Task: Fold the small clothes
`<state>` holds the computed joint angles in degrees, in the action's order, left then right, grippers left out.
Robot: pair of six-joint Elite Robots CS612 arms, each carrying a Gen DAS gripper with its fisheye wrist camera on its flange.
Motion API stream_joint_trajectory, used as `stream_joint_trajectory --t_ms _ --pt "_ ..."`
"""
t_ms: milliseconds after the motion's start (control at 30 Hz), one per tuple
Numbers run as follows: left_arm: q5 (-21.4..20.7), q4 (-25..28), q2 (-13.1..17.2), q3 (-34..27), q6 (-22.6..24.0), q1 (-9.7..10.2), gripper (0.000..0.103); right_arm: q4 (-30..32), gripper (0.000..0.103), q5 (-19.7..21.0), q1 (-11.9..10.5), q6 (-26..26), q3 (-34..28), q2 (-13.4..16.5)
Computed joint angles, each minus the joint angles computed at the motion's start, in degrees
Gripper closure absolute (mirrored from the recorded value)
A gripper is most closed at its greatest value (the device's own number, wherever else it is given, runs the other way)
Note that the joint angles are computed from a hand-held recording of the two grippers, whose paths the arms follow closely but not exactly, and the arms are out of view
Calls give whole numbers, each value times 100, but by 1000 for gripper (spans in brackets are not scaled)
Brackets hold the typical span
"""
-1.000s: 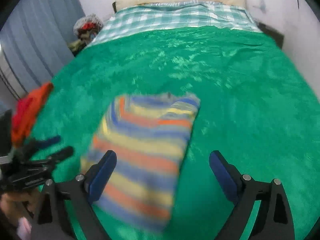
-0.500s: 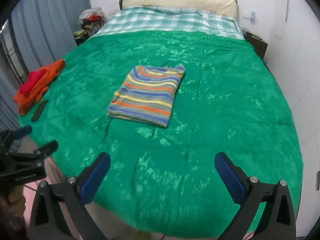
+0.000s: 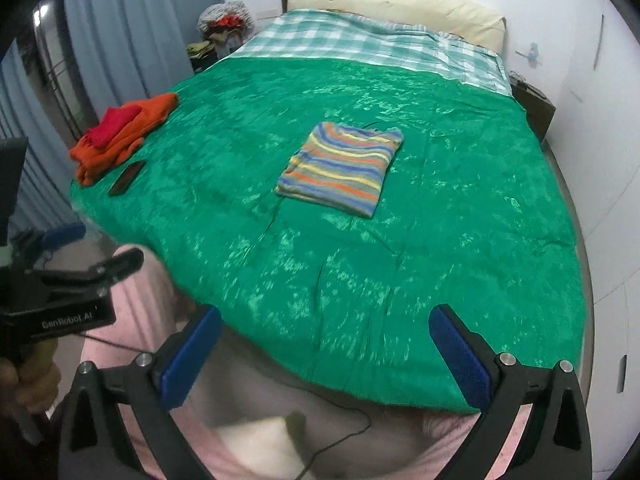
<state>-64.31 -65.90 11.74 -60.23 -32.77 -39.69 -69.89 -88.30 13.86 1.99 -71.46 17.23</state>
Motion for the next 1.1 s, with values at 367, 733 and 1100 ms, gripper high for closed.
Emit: stream_joint_trajectory --t_ms 367,733,1100 --pt "318 -144 50 -209 214 -128 3 -131 0 -478 130 316 -296 12" --pt "201 -554 -215 481 348 -12 0 -638 0 -891 70 641 233 -145" --pt "337 -1070 -430 1044 407 48 0 -869 0 -1135 37 603 634 -245"
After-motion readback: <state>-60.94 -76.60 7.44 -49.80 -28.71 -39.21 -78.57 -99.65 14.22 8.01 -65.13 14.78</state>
